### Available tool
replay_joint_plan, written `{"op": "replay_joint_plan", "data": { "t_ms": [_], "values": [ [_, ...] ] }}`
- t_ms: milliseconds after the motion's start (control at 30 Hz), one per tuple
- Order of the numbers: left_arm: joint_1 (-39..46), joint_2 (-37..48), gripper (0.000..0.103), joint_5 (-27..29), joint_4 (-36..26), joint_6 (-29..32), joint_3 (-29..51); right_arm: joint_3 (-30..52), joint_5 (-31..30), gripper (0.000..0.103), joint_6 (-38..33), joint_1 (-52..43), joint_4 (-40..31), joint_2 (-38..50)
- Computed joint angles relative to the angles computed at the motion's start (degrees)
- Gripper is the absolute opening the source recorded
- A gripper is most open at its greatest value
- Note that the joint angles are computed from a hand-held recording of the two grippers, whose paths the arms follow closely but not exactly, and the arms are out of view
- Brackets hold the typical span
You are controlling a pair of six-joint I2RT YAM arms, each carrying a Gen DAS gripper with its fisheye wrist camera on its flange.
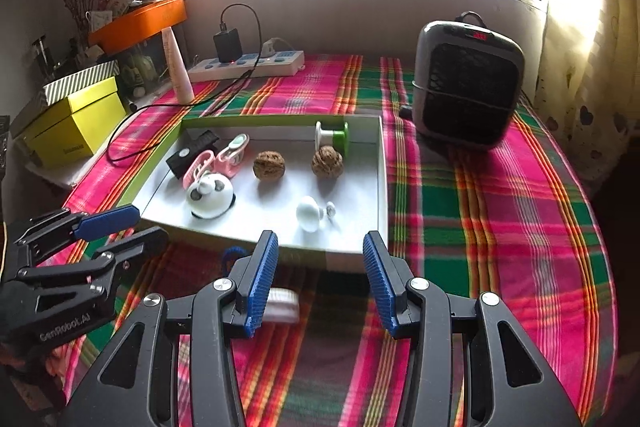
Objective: Organize objects
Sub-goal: 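Withdraw both open tools from the tray toward the bedspread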
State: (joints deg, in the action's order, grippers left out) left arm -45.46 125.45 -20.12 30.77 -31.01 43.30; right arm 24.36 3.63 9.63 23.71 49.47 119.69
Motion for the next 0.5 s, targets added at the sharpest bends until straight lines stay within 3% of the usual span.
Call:
{"op": "replay_joint_plan", "data": {
  "t_ms": [500],
  "values": [
    [-1.0, 1.3, 0.043, 1.2, 1.5, -2.0, -1.4, -0.6, -2.8, 0.048, 1.7, 1.9, 5.1, 7.0]
  ]
}}
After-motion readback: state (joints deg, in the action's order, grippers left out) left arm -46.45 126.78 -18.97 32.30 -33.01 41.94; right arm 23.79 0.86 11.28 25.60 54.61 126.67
